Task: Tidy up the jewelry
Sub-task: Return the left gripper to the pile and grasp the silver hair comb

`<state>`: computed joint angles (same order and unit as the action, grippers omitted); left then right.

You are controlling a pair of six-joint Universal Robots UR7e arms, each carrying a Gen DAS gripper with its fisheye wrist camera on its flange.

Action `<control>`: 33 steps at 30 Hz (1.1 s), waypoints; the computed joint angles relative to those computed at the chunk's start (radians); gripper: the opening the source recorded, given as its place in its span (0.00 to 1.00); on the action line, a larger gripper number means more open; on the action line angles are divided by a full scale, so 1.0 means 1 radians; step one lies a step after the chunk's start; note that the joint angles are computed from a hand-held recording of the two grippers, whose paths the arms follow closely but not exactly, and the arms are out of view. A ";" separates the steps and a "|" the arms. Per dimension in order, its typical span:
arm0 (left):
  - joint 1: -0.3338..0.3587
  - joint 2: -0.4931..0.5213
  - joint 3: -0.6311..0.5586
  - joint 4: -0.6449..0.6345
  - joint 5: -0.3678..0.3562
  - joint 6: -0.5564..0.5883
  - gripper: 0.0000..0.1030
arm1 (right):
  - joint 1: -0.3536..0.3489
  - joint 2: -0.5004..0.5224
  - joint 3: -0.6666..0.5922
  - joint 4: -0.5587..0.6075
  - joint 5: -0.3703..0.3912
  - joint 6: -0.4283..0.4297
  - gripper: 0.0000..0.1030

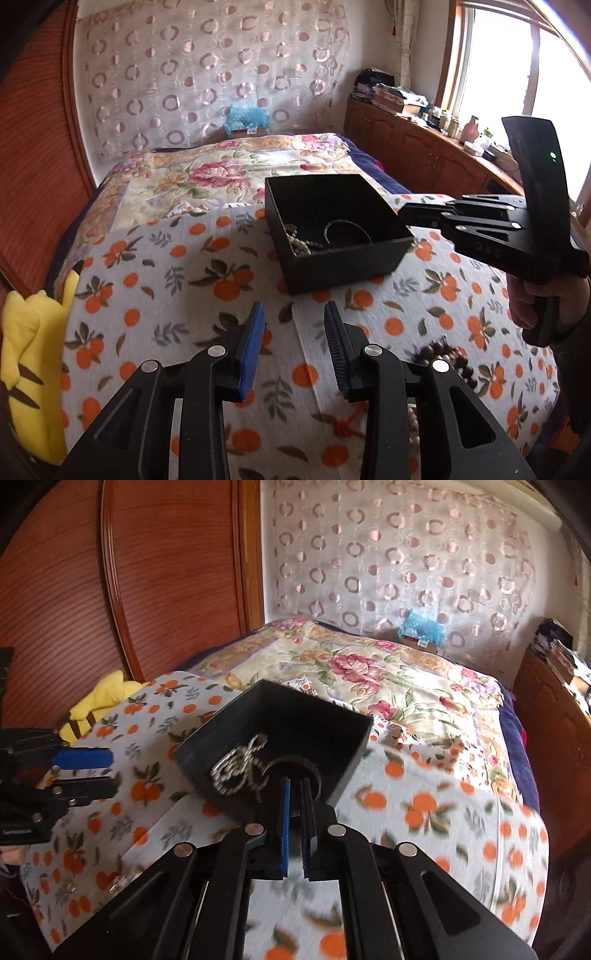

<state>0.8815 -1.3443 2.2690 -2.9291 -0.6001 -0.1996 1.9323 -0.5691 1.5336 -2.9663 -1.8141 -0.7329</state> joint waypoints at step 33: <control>-0.103 0.000 0.163 -0.061 -0.032 -0.164 0.57 | -0.076 -0.228 0.573 -0.391 0.007 0.024 0.32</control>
<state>0.7783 -1.3440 2.4320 -2.9900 -0.6320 -0.3634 1.8563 -0.7972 2.1061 -3.3576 -1.8075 -0.7093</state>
